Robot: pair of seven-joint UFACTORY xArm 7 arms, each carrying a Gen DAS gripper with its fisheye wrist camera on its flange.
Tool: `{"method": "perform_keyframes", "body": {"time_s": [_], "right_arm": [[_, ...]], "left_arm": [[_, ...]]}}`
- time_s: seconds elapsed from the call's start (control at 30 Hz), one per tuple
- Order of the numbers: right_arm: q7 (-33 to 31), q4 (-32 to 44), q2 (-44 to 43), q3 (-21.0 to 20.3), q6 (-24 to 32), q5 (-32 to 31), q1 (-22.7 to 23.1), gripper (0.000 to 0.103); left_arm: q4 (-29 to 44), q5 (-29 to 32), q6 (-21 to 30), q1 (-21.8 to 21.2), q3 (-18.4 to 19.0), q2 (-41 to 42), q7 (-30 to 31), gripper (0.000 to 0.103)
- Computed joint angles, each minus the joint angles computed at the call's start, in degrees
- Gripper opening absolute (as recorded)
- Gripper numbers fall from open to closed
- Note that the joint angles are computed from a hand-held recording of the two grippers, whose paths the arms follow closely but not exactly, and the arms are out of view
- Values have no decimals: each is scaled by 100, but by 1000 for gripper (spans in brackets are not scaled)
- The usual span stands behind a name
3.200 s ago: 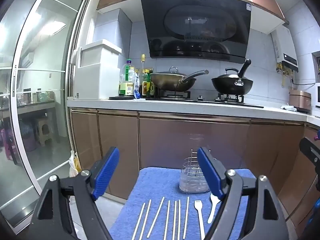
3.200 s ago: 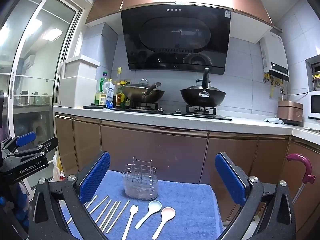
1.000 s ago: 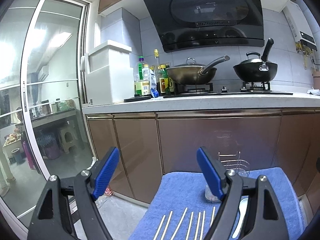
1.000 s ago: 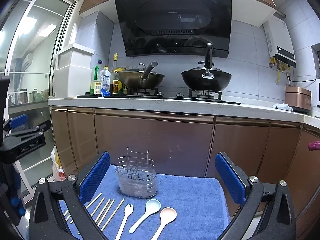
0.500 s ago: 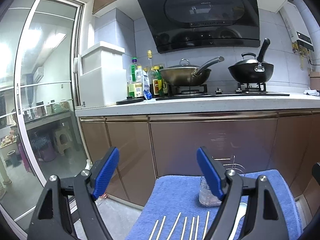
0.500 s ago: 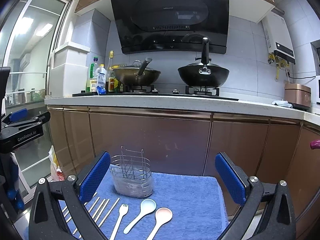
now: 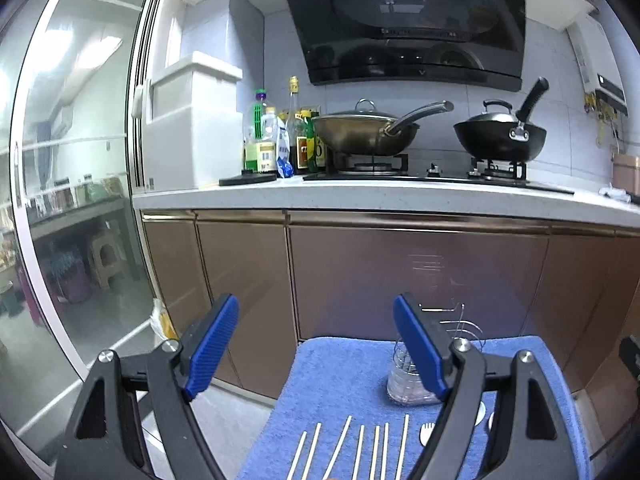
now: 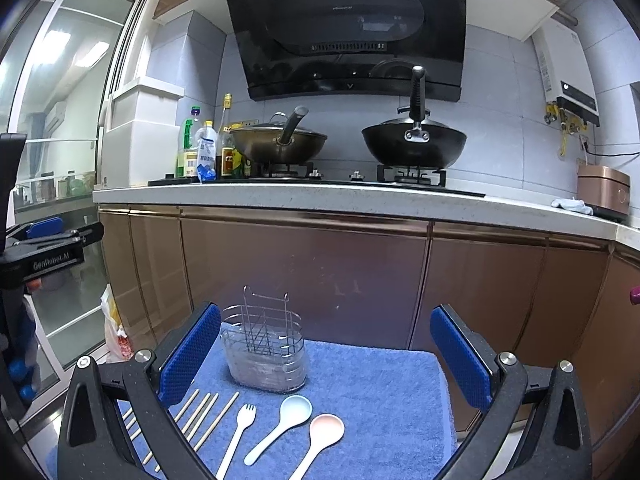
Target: Organize utensils
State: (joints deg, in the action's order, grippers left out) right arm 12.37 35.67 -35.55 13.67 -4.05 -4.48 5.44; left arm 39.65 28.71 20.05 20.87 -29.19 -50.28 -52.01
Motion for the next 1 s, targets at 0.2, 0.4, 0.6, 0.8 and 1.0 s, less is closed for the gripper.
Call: {"method": "perform_keyframes", "body": {"time_s": [0.2, 0.4, 0.6, 0.8, 1.0], "right_arm": [[-345, 92, 382, -671, 242, 95, 712, 99], [-1210, 436, 1144, -1877, 869, 805, 1964, 76], [-3190, 1277, 2221, -3683, 2114, 2966, 3669, 53], [-4097, 1758, 3011, -3831, 2819, 4167, 3580, 44], [-4321, 2045, 3414, -3527, 3225, 4393, 3143, 43]], "left_arm": [[-174, -209, 7, -585, 525, 530, 536, 79], [-266, -1325, 150, -2265, 1908, 1745, 1971, 78], [122, -2816, 554, -3106, 2726, 3046, 3255, 70], [701, -3300, 944, -2960, 2686, 4109, 3645, 40], [1070, -3650, 1191, -2819, 2681, 4694, 3964, 28]]}}
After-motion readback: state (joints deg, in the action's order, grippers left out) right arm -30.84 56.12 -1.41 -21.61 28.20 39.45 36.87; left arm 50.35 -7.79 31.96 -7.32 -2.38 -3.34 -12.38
